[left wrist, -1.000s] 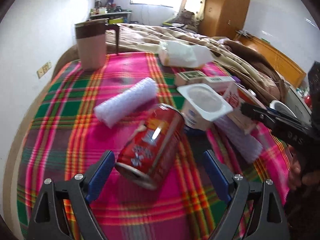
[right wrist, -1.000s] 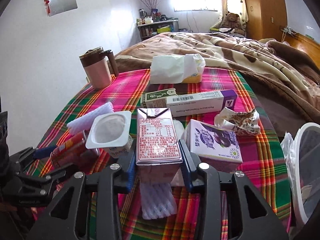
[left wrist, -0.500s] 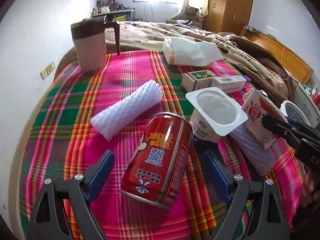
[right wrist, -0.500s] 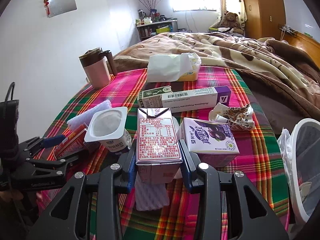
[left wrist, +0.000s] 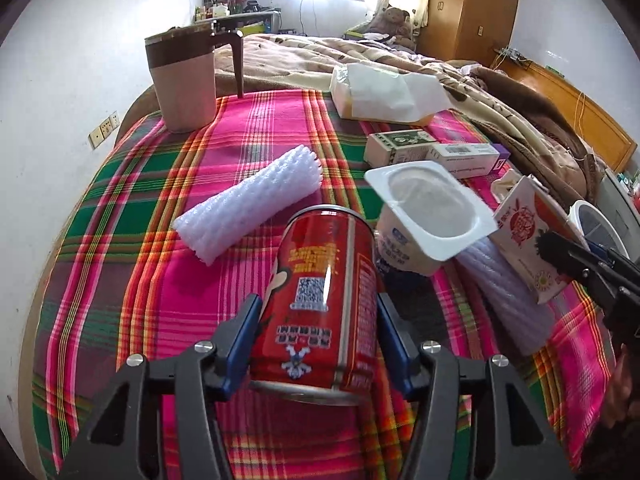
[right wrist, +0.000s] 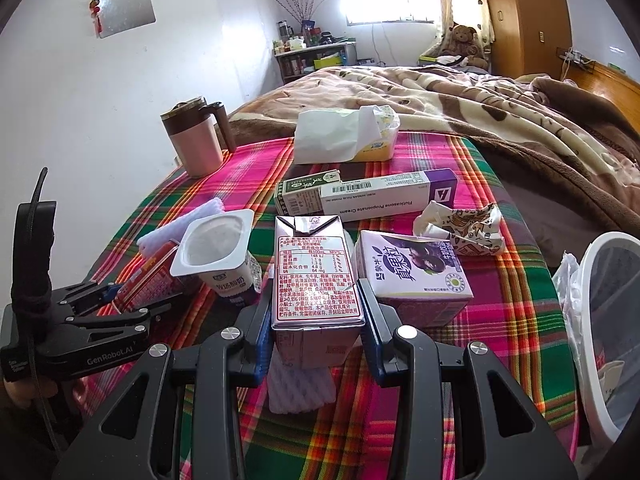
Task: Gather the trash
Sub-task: 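Grasp the red can with left tool while right tool grasps the juice carton, then carry the red can and juice carton with both tools over the bin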
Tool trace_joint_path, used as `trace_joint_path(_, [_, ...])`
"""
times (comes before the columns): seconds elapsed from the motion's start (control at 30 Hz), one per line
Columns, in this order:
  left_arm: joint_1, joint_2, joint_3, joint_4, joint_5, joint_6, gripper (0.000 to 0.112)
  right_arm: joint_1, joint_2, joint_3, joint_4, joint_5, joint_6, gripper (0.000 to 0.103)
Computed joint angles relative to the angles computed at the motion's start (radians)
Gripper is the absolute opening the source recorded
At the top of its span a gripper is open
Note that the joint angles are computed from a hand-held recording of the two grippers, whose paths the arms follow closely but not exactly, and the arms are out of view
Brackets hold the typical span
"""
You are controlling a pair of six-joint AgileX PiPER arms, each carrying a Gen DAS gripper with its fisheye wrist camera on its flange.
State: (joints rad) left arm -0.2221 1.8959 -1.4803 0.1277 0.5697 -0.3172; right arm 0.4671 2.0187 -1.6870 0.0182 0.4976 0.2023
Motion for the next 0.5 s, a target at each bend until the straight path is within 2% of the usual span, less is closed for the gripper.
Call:
trace_joint_path(0.3, [-0.047, -0.071, 0.088, 0.078, -0.060, -0.151, 0.055, -0.014, -0.042, 0.065, 0.041, -0.044, -0.041, 0.038])
trace_joint_path(0.5, [-0.084, -0.129, 0.138, 0.153, -0.069, -0.253, 0.055, -0.027, -0.080, 0.114, 0.085, -0.074, -0.084, 0.038])
